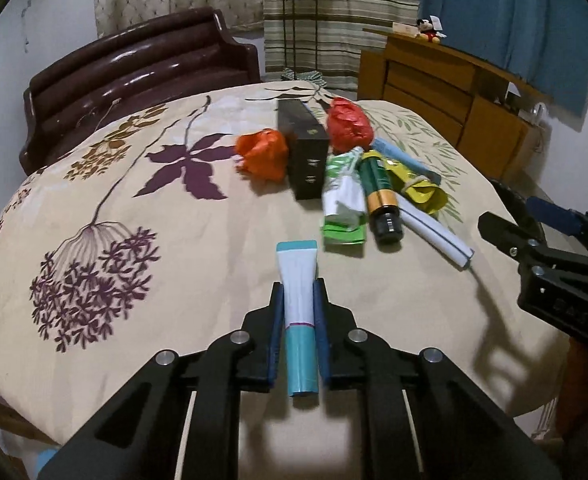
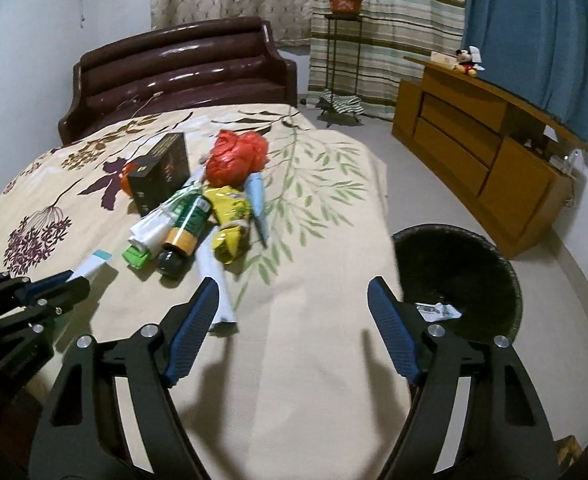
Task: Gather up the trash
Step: 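Grasp the teal-capped white tube with the left gripper while the right gripper grasps the white paper strip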
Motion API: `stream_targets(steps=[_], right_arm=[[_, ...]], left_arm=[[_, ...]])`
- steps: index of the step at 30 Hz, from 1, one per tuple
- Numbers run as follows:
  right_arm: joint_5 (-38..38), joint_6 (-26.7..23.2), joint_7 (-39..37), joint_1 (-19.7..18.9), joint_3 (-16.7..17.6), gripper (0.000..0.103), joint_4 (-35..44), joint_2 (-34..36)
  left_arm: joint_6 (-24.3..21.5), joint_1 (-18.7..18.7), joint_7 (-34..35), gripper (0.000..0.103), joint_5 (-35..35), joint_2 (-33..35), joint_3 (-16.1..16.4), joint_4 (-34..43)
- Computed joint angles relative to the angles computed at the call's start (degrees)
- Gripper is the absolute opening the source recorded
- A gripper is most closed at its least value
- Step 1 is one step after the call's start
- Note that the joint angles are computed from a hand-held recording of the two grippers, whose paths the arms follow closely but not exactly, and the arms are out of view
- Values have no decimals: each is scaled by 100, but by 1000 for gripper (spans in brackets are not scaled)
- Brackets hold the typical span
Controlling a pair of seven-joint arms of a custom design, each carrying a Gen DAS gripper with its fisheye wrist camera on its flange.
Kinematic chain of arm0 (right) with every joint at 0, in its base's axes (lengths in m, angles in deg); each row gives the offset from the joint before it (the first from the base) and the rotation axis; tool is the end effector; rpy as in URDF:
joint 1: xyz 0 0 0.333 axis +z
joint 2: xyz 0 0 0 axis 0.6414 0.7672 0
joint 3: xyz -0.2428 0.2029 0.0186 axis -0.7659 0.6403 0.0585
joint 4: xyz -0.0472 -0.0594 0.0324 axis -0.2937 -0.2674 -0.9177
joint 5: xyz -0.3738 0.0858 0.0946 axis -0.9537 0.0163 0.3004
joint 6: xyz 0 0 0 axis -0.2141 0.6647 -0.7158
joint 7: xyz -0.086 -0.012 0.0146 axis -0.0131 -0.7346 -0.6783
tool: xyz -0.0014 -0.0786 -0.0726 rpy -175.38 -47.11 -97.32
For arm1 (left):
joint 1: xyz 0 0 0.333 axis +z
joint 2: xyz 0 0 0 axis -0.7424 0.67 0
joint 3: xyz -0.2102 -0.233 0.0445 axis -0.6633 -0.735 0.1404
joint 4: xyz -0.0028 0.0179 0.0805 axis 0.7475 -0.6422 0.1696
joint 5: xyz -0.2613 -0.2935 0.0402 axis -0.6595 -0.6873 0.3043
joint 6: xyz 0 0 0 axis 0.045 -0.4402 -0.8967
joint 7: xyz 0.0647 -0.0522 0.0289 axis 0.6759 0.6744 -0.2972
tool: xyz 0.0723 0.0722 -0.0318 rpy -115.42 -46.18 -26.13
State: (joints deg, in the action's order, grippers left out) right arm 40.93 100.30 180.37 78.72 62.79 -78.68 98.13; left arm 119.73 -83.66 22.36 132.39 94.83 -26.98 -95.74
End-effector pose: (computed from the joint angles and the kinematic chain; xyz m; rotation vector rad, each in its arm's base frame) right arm 0.4996 0.3787 0.4276 -2.0794 1.1154 -0.4944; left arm 0.4182 -0.4736 0.4283 -2.0171 1.4715 -0.5346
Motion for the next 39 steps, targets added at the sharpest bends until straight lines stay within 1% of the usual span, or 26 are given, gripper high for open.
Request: stream_targets(steps=[1, 2, 3, 8, 10, 11, 14, 17, 19, 20, 21, 22, 24, 26, 28, 37, 39], right_arm=[[92, -26, -109, -78, 115, 69, 20, 21], [268, -79, -304, -214, 311, 68, 64, 55], [372, -110, -415, -262, 398, 68, 98, 83], [746, -224, -839, -302, 631, 64, 305, 250], [870, -293, -1001, -299, 686, 58, 397, 316], [953, -338, -1110, -321, 748, 57, 452, 361], [1092, -477, -1287, -279, 785, 48, 595, 469], [1318, -695, -1564, -364, 945, 40, 733, 548], [1471, -803, -1742, -419, 1033, 29, 780, 573], [1547, -864, -1836, -446, 1081, 26, 795, 581], [1580, -899, -1879, -435, 1080, 22, 818, 599], [1570, -889, -1885, -401, 1042, 20, 795, 588], [1516, -856, -1844, -314, 961, 19, 759, 573], [1543, -825, -1878, -318, 967, 18, 700, 535], [1491, -768, -1834, -269, 902, 17, 636, 495], [1654, -465, -1906, -376, 987, 16, 253, 206], [1623, -339, -1864, -347, 935, 16, 144, 107]], left_arm=[[-41, -1, -31, 16, -15, -60, 0, -67], [-56, 8, -53, 16, -22, -96, -3, -111], [-75, 26, -101, 16, -37, -165, -3, -194], [-205, 165, -325, 16, -48, -456, -40, -529], [-213, 235, -381, 16, -59, -547, -61, -636], [-200, 275, -401, 16, -68, -592, -67, -692], [-185, 374, -429, 16, -73, -652, -89, -777], [-178, 431, -407, 16, -45, -655, -107, -796], [-119, 461, -401, 16, -38, -648, -111, -805], [-74, 476, -405, 16, -37, -643, -109, -812], [-44, 487, -407, 16, -39, -636, -107, -811], [-7, 499, -413, 16, -38, -632, -103, -818], [47, 513, -424, 16, -24, -624, -97, -824], [70, 514, -430, 16, -5, -617, -97, -822], [41, 501, -445, 16, 6, -619, -105, -817], [-149, 441, -568, 16, 78, -630, -138, -742], [-180, 420, -581, 16, 116, -613, -146, -699]])
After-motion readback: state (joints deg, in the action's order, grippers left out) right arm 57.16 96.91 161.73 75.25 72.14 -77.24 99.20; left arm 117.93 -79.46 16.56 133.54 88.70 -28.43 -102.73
